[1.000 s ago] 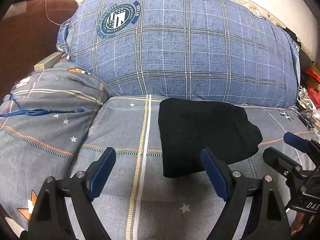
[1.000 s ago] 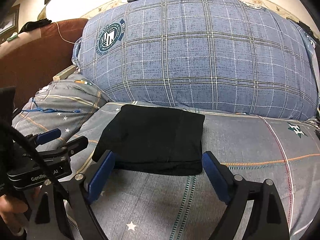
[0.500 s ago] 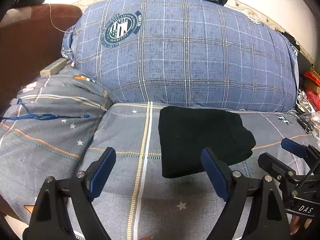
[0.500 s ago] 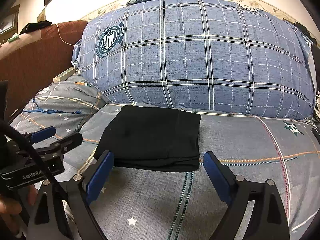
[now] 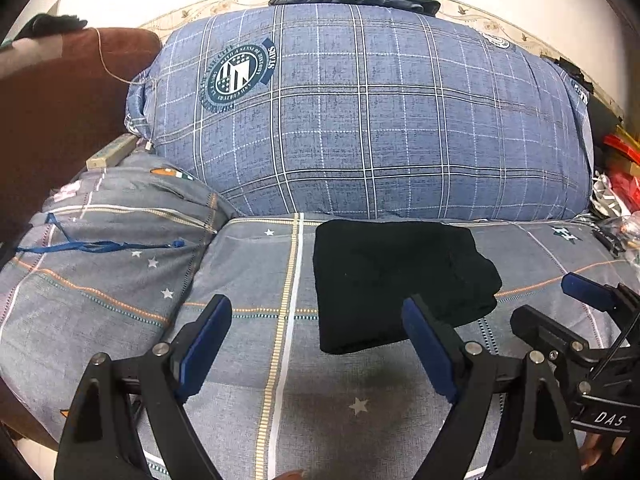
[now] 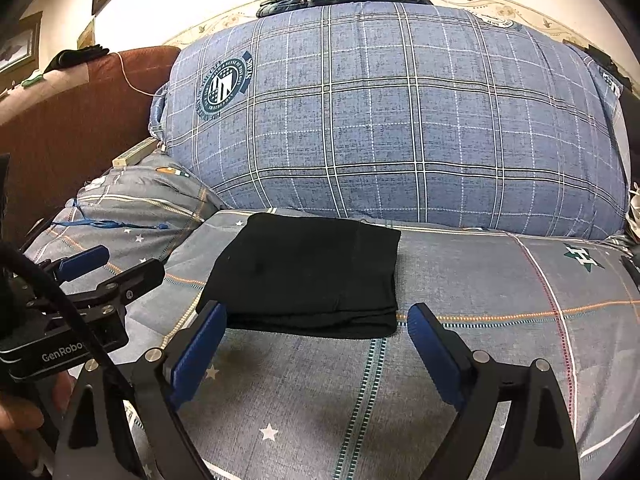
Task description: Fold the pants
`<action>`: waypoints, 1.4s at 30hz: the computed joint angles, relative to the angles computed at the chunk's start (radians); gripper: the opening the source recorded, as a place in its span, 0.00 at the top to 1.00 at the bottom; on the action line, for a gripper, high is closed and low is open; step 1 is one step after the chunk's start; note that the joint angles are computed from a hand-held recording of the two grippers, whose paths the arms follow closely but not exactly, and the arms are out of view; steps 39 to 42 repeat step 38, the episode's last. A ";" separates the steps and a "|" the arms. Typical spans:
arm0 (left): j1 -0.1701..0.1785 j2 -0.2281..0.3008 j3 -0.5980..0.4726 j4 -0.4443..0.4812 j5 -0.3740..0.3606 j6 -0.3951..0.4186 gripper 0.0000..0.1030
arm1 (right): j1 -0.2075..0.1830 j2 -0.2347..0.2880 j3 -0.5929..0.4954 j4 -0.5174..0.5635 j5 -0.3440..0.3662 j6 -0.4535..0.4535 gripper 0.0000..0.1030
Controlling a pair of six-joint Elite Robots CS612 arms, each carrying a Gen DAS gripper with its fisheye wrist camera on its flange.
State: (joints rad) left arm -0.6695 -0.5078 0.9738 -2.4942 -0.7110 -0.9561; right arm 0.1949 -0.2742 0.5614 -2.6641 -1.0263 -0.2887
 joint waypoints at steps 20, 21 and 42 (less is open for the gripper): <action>0.002 -0.004 0.019 -0.036 -0.009 -0.007 0.09 | 0.002 0.014 -0.027 0.057 -0.006 -0.024 0.07; 0.003 -0.004 0.019 -0.032 -0.011 -0.009 0.09 | 0.002 0.015 -0.030 0.062 -0.006 -0.027 0.07; -0.010 0.013 0.018 -0.113 0.010 0.095 0.03 | -0.004 0.013 -0.024 0.080 -0.025 -0.020 0.07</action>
